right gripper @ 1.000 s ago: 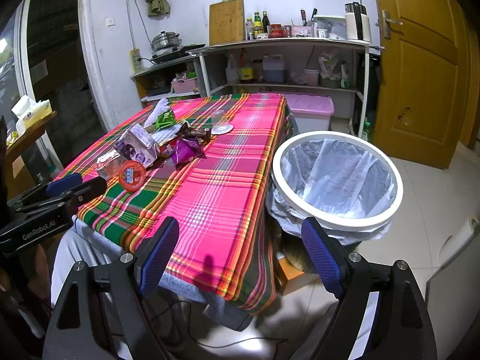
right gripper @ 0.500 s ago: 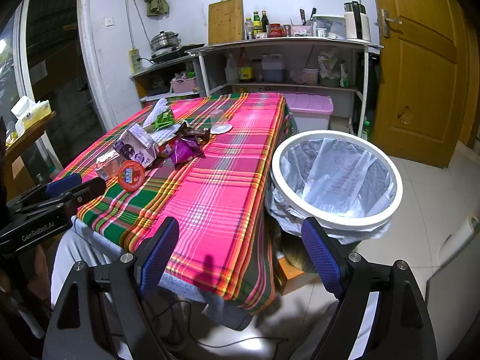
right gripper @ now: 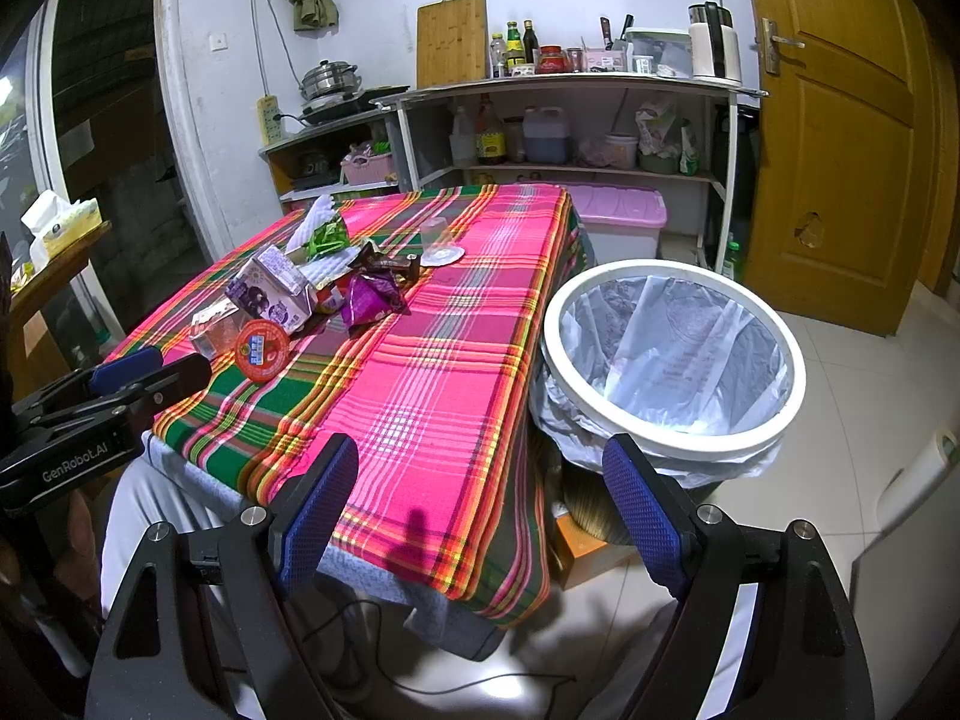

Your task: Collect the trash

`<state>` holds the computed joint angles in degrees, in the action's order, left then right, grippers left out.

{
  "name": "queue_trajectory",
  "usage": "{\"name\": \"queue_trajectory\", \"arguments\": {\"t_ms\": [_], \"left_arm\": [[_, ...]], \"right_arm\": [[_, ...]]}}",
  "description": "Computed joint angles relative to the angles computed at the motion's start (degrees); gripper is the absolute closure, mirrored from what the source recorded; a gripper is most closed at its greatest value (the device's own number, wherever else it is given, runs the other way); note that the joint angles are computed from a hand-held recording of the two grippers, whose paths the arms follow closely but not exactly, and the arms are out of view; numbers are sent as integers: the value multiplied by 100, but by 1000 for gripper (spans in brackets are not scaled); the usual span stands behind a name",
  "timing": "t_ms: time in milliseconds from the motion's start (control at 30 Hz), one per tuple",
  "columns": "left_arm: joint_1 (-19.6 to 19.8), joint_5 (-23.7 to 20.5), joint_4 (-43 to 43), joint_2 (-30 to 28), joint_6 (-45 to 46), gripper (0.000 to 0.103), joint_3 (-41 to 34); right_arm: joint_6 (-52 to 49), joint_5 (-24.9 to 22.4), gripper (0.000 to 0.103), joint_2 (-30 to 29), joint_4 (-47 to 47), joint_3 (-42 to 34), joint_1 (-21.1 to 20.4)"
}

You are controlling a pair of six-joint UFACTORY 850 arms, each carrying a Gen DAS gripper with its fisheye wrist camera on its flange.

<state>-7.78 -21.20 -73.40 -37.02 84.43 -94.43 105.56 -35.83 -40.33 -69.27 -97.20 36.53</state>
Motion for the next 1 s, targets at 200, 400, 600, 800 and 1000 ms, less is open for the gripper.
{"name": "queue_trajectory", "arguments": {"t_ms": [200, 400, 600, 800, 1000], "left_arm": [[-9, -4, -17, 21, 12, 34, 33], [-36, -12, 0, -30, -9, 34, 34], [-47, -47, 199, -140, -219, 34, -105], [-6, -167, 470, -248, -566, 34, -288], [36, -256, 476, -385, -623, 34, -459]], "right_arm": [[49, 28, 19, 8, -24, 59, -10], [16, 39, 19, -12, 3, 52, -13], [-131, 51, 19, -84, 125, -51, -32], [-321, 75, 19, -171, 273, -182, -54], [-549, 108, 19, -241, 435, -301, -92]]}}
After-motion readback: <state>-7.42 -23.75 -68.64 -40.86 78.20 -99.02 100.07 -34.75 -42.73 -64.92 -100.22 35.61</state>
